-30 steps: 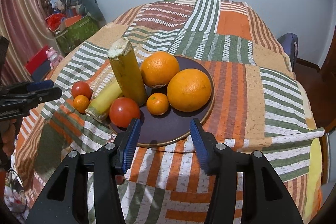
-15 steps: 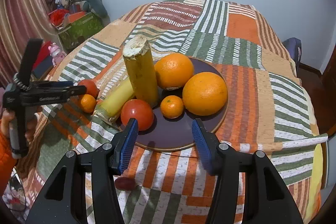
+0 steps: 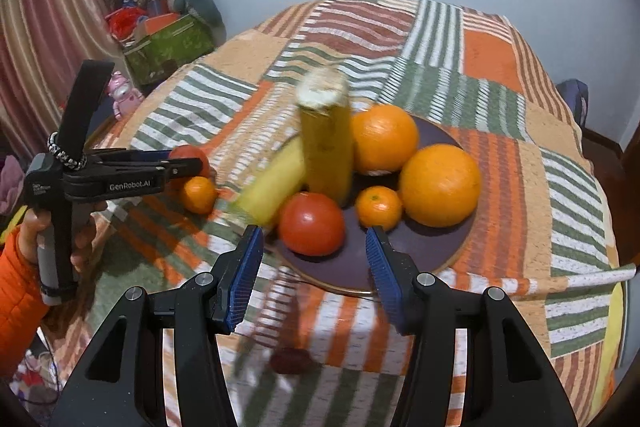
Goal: Organize fruits
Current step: 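Grasp another red tomato with the left tool while the right tool moves toward a tangerine, then grasp the small tangerine with the right tool while the left tool holds the tomato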
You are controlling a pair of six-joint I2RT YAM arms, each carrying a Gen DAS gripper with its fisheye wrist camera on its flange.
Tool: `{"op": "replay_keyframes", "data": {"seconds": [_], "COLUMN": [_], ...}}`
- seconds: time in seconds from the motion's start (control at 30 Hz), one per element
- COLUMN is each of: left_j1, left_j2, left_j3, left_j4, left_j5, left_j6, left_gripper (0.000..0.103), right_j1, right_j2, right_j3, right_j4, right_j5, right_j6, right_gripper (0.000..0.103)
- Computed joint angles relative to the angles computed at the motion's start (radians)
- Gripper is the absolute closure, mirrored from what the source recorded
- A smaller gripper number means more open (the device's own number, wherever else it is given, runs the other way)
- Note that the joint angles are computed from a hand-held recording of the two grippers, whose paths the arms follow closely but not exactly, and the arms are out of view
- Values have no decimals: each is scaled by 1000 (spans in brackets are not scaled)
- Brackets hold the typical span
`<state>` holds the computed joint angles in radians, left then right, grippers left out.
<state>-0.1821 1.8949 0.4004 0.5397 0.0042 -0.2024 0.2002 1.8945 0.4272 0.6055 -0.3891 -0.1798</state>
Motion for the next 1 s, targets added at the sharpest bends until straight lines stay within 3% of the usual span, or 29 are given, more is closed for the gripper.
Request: {"op": "replay_keyframes", "data": {"seconds": [0.17, 0.37, 0.5, 0.77, 1.0], "left_j1": [49, 225, 376, 606, 630], "left_j2": [-215, -476, -557, -454, -304], "left_j3": [-176, -322, -365, -358, -349], "left_j4": [19, -74, -122, -75, 49], "left_j5": [22, 141, 240, 405, 422], "left_j6": [60, 187, 285, 423, 436], "left_gripper": [55, 55, 55, 55, 55], "right_j1": [117, 295, 403, 485, 472], "right_j2": [-46, -4, 85, 291, 397], "right_j3": [8, 73, 194, 491, 630], "right_j4": [-13, -14, -61, -256, -371], "right_j5": [46, 149, 235, 334, 328], "right_j6": [62, 135, 162, 211, 207], "right_gripper": [53, 53, 53, 53, 67]}}
